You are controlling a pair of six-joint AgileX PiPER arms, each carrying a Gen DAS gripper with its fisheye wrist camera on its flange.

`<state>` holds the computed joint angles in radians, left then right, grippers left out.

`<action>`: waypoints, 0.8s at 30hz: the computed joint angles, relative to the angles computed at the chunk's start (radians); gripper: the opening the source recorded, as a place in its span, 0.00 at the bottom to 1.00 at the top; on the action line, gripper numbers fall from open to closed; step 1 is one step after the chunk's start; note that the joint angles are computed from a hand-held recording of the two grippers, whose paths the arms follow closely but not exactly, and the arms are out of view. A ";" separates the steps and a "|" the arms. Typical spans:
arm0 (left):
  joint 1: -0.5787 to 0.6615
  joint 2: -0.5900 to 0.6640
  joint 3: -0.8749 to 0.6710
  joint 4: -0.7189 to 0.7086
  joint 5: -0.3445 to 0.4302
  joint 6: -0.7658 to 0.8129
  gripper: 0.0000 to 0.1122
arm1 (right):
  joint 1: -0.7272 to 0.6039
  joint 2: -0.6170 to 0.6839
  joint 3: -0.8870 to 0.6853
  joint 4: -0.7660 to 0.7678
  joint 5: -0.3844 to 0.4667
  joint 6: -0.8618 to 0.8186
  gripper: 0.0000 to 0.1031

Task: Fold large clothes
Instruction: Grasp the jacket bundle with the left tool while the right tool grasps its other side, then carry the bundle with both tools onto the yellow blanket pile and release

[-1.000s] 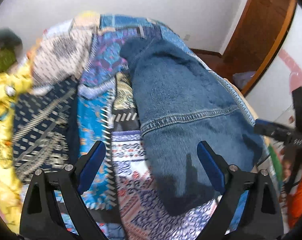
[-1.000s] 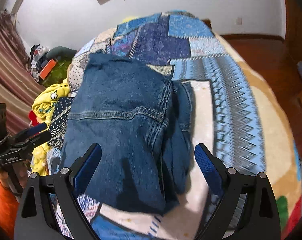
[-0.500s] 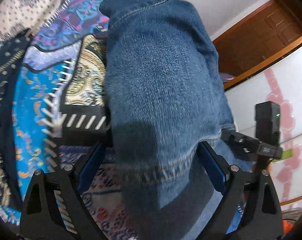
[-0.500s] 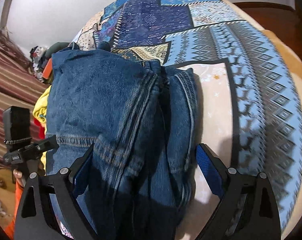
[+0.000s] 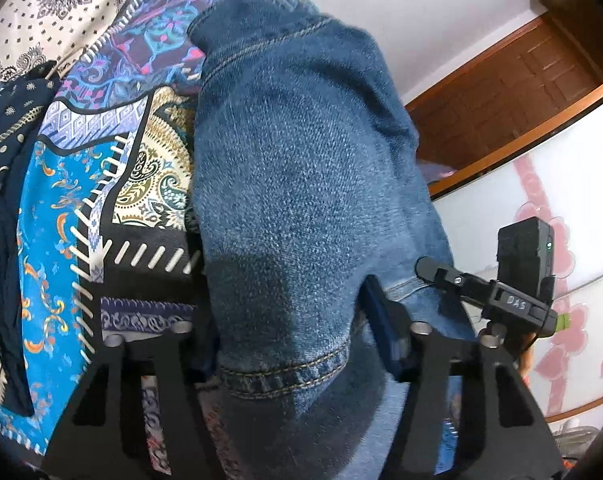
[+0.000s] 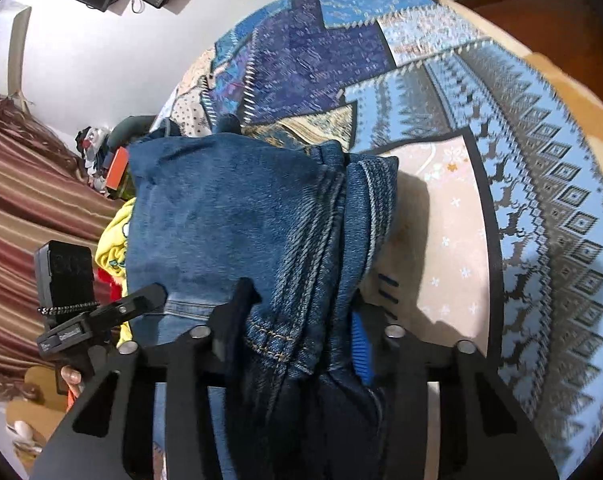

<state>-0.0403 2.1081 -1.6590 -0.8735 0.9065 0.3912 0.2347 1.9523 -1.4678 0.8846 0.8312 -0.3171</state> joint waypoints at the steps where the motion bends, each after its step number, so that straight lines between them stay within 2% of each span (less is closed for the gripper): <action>1: 0.013 -0.032 0.038 -0.036 0.003 0.038 0.41 | 0.005 -0.017 0.002 -0.011 0.001 0.016 0.34; 6: 0.025 -0.199 0.138 -0.004 -0.007 0.050 0.39 | 0.064 -0.097 -0.028 -0.114 0.007 0.120 0.30; 13: 0.173 -0.410 0.194 0.002 0.081 0.079 0.39 | 0.216 -0.155 -0.186 -0.280 0.013 0.301 0.29; 18: 0.327 -0.526 0.160 0.006 0.178 0.102 0.39 | 0.339 -0.112 -0.387 -0.395 0.029 0.440 0.29; 24: 0.524 -0.549 0.118 -0.024 0.292 0.149 0.39 | 0.462 0.020 -0.642 -0.517 0.055 0.569 0.29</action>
<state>0.4840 1.5593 -1.5414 -0.8979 1.1983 0.5407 0.6969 1.9723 -2.1097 0.3677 0.8857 0.2524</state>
